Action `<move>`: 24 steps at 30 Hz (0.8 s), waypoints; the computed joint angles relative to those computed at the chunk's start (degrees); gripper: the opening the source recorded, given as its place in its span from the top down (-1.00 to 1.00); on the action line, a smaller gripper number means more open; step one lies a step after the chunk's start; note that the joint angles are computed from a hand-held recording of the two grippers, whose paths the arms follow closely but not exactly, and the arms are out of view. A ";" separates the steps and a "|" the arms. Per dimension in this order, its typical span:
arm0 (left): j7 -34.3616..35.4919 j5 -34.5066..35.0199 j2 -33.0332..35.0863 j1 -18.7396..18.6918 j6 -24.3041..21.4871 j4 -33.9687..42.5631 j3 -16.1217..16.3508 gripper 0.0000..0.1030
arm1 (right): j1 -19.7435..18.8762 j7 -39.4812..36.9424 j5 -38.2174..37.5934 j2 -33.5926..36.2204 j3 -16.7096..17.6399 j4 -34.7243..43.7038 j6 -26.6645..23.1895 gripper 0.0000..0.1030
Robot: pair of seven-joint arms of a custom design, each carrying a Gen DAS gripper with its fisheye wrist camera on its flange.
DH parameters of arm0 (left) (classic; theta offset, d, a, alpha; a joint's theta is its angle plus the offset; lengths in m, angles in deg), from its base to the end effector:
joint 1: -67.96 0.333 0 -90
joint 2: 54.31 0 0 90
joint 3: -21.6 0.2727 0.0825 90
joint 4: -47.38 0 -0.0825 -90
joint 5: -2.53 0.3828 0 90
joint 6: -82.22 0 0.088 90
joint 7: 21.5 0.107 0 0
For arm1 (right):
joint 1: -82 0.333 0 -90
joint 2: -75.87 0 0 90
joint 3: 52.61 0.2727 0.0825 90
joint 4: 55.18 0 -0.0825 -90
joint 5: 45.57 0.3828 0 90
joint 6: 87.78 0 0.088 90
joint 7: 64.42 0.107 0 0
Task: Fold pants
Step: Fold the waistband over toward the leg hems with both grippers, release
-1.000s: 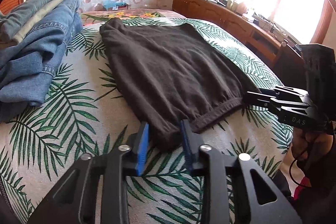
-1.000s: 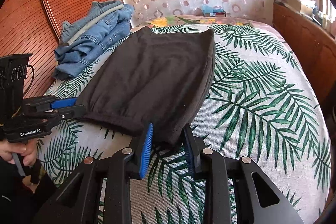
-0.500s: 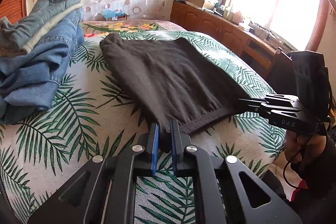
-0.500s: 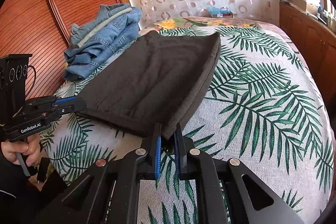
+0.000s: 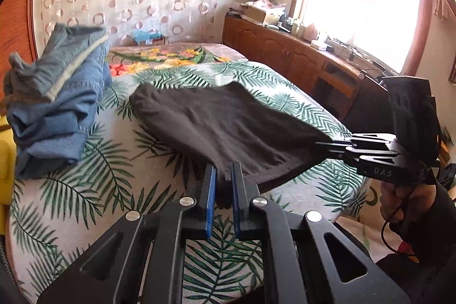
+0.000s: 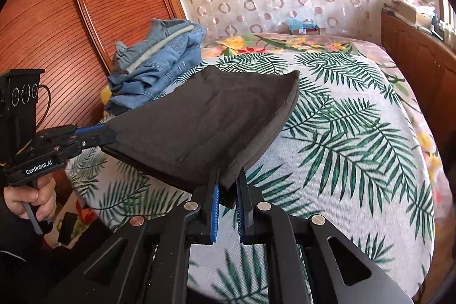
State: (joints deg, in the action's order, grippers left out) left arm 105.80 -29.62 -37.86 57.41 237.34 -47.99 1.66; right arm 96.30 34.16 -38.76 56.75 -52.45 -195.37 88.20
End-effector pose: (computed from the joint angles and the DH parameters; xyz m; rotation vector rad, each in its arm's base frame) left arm 0.6032 -0.3054 0.4915 -1.1124 2.4214 -1.2292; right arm 0.4835 0.1149 0.5008 -1.5776 1.5955 -0.5776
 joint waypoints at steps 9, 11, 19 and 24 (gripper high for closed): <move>4.74 -4.51 -4.97 -0.09 1.60 -3.67 -0.24 0.79 | -0.62 1.89 -0.91 -9.26 1.13 -6.33 0.71 0.81; 5.76 -5.73 -5.93 -0.38 2.03 -4.16 -0.09 0.79 | -1.11 2.30 -1.55 -10.40 1.69 -6.71 0.48 0.81; 7.67 -7.93 -5.96 -1.46 2.77 -3.73 1.21 0.79 | -3.19 3.54 -4.59 -12.67 3.82 -7.52 1.04 0.81; 2.95 -3.14 -2.32 -1.79 2.17 -1.08 1.90 0.79 | -3.15 3.33 -5.48 -9.20 3.00 -5.34 0.82 0.81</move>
State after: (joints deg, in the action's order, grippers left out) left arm 108.74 -32.76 -40.19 55.62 239.52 -49.06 3.55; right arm 93.15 37.48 -44.23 47.55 -49.45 -200.71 89.02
